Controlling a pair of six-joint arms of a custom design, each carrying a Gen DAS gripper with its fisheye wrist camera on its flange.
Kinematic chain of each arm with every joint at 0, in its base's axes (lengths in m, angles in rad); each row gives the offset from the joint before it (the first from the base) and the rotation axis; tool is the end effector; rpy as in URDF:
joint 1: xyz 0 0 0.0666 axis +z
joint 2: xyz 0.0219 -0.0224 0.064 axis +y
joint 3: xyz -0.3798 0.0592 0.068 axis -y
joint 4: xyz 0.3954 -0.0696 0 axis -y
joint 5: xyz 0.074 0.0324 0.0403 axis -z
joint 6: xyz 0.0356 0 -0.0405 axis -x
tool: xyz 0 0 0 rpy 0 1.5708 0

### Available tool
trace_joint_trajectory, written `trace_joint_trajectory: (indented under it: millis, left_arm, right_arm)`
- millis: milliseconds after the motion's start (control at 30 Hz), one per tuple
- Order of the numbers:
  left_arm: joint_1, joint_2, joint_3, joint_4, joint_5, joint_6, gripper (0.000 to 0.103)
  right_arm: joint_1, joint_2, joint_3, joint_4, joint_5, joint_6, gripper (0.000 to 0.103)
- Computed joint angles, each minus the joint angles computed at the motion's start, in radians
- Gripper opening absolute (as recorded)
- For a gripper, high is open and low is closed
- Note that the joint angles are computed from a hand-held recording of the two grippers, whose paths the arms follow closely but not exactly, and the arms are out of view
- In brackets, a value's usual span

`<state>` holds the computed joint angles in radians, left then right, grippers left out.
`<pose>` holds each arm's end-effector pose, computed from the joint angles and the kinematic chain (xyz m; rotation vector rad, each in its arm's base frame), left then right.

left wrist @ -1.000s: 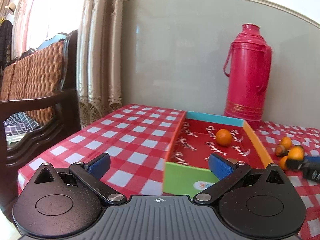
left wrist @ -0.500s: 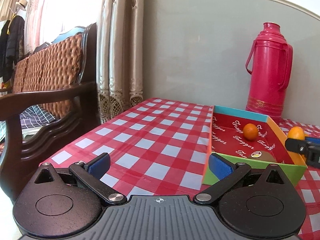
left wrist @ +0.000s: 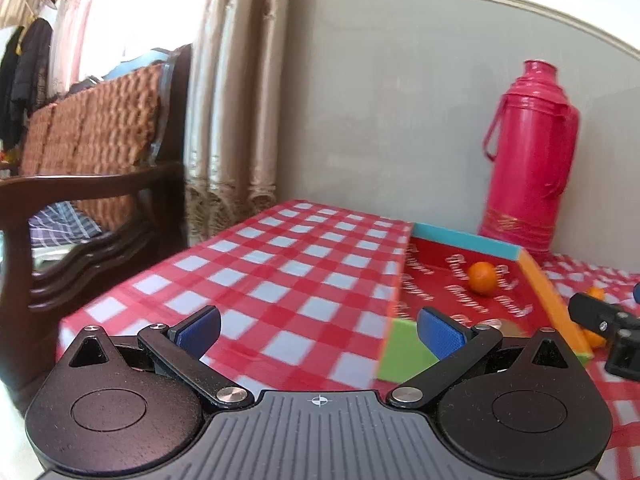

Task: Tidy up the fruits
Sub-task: 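Lower the orange into the box and open the right gripper, then grasp a yellow kumquat with the left gripper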

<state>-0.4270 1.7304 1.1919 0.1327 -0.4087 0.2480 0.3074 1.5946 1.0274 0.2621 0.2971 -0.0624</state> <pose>0.5398 -0.2305 0.2497 -0.0896 1.9396 -0.0434 0.5136 0.1517 0.2636 -0.0245 1.8620 -0.0227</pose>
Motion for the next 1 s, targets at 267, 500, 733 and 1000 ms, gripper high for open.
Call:
trace_joint_trajectory:
  millis: [267, 500, 733, 1000]
  left_arm:
    - [-0.086, 0.036, 0.058, 0.030, 0.003, -0.075, 0.103]
    - [-0.175, 0.107, 0.165, 0.001, 0.044, -0.143, 0.103]
    - [-0.254, 0.199, 0.295, -0.031, 0.088, -0.193, 0.103]
    - [-0.278, 0.290, 0.441, -0.187, 0.145, -0.117, 0.079]
  right_arm:
    - [-0.083, -0.069, -0.073, 0.009, 0.048, -0.015, 0.097]
    - [-0.183, -0.134, -0.144, -0.004, 0.054, -0.035, 0.097]
    - [-0.286, -0.167, -0.182, -0.035, 0.054, -0.069, 0.097]
    - [-0.359, -0.166, -0.190, -0.051, 0.039, -0.103, 0.097]
